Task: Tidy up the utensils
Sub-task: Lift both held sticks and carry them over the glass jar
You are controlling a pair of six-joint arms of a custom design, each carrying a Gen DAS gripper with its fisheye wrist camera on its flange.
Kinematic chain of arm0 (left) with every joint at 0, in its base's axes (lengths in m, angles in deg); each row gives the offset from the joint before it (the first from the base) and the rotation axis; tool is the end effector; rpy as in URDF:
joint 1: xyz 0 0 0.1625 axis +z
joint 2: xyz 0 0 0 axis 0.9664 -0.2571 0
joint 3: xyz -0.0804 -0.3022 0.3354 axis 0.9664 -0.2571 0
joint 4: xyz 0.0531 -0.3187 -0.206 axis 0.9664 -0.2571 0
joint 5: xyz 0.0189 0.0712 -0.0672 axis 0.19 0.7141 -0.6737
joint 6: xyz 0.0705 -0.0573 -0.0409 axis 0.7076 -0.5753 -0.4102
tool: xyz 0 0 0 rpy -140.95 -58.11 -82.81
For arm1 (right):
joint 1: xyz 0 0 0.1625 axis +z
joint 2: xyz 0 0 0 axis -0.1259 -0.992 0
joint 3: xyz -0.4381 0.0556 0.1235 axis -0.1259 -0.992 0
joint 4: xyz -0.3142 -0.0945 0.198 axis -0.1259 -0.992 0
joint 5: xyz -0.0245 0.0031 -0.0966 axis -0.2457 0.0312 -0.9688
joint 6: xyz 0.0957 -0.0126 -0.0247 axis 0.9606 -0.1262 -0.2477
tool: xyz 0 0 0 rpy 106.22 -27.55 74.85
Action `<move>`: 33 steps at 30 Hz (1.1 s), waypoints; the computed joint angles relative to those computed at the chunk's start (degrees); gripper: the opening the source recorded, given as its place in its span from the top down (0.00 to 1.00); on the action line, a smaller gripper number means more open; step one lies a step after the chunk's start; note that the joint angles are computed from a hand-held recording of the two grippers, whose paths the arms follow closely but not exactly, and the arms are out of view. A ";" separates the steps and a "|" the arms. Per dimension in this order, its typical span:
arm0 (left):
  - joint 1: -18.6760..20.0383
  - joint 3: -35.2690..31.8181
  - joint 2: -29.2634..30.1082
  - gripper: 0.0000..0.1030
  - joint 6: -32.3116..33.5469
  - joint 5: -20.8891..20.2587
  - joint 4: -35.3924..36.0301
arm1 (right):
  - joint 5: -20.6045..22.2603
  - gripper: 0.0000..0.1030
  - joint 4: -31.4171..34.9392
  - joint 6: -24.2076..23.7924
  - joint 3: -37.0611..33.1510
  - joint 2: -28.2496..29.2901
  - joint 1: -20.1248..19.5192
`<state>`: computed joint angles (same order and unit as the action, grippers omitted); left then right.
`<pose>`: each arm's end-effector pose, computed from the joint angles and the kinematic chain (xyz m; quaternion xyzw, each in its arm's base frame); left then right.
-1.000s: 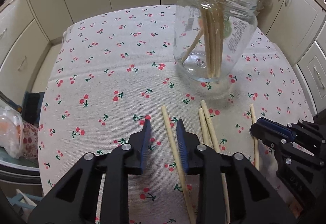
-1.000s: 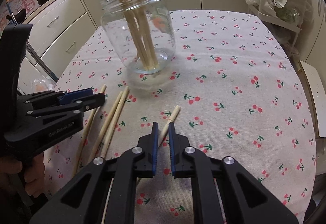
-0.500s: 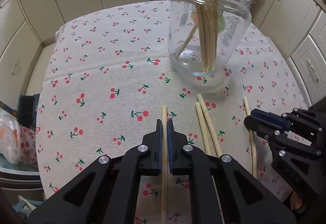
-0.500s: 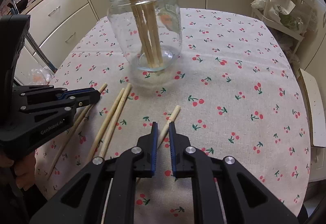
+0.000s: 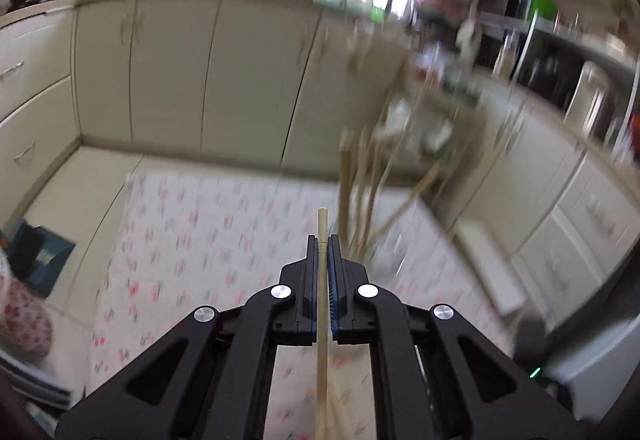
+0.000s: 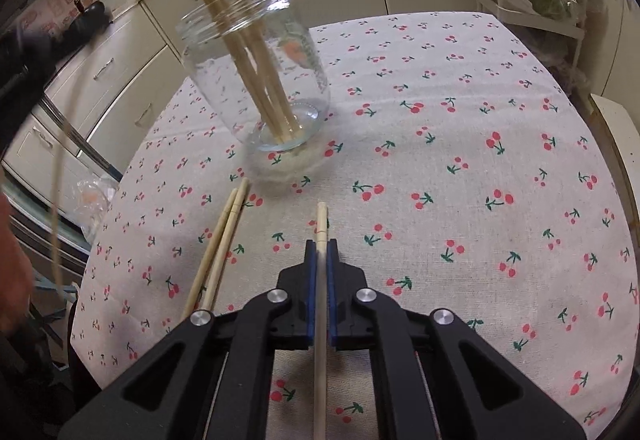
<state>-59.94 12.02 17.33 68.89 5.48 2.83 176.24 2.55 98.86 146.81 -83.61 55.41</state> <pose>-0.3957 -0.3252 -0.0139 0.2172 0.8740 -0.4060 0.1552 -0.0444 -0.2587 0.2969 0.0984 -0.9383 0.2456 0.2226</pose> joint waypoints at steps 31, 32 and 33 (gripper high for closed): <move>4.32 -2.99 2.03 0.96 47.53 -14.90 -56.00 | 8.46 0.89 -5.39 -3.06 -0.55 2.46 8.03; 4.43 -3.23 2.45 0.96 47.30 -14.98 -55.50 | 9.34 0.89 -6.15 -3.39 -0.30 2.51 8.74; 4.45 -3.45 2.82 0.96 46.88 -15.16 -54.86 | 9.89 0.89 -6.68 -3.69 -0.11 2.53 9.16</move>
